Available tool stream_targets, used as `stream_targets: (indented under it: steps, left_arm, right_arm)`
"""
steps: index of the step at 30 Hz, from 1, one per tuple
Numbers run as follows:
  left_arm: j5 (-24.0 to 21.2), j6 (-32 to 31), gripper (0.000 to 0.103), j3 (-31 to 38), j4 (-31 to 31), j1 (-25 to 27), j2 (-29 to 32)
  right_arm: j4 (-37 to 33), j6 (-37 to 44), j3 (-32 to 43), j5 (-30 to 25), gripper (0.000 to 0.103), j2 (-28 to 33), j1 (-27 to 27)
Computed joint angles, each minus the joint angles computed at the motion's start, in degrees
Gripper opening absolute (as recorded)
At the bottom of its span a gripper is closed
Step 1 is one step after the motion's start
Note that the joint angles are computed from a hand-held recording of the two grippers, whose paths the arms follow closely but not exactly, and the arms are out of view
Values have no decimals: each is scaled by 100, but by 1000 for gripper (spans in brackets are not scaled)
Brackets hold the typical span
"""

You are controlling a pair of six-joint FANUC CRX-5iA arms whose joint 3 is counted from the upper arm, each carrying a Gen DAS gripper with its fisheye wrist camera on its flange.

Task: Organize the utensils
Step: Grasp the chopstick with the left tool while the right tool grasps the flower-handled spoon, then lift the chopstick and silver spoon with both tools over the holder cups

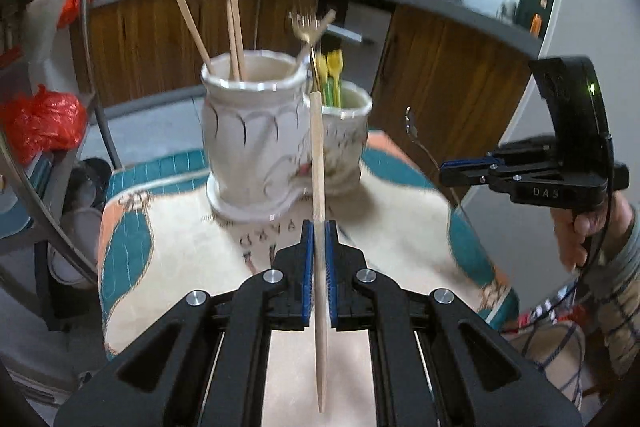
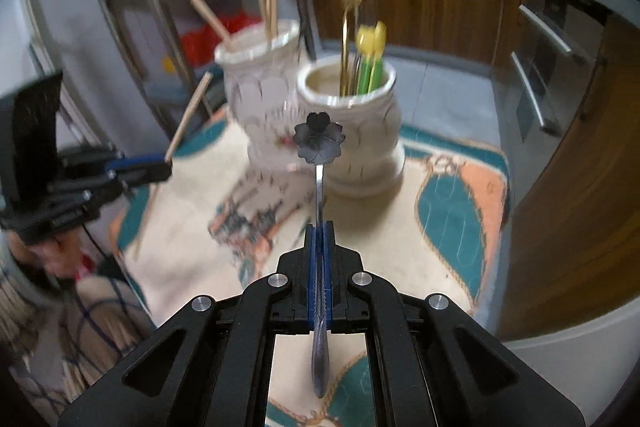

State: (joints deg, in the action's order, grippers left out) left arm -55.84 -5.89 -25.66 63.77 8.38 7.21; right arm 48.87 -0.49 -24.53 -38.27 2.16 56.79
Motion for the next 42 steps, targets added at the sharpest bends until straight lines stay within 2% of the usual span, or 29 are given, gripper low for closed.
stream_targets:
  steps: [6,13,21,23,27,31,35,39,42]
  left_arm:
    - [17,-373,5,-138,876,-111,21]
    - [79,-951,6,-260,2203,-367,-31]
    - [69,-1392,6,-178,3570,-794,179]
    - [83,-1384,6,-110,3859,-921,259]
    - [129,-1559,6,42,4512,-1198,398]
    - [350,-2083,6,215,5252,-1535,495]
    - [641,-2588,6,371,5823,-1813,590]
    - [833,-2985,6,515,6334,-2035,722]
    - [963,-3104,6,590,6461,-2115,825]
  right_arm:
    - [2034,-1964,-705,649,4,-329,-412]
    - [4834,-4506,-1136,1232,4,-430,-1345]
    - [7364,-6825,-1180,1325,4,-387,-2193]
    - [7784,-7174,-1138,1222,4,-355,-2327]
    - [8213,-7530,-1066,802,4,-240,-2419]
    - [8806,-8015,-962,550,4,-141,-2610]
    - [8540,-7512,-821,459,4,-39,-2577]
    - [8594,-7416,-706,301,4,54,-2609]
    - [8547,-7219,-586,162,4,191,-2582]
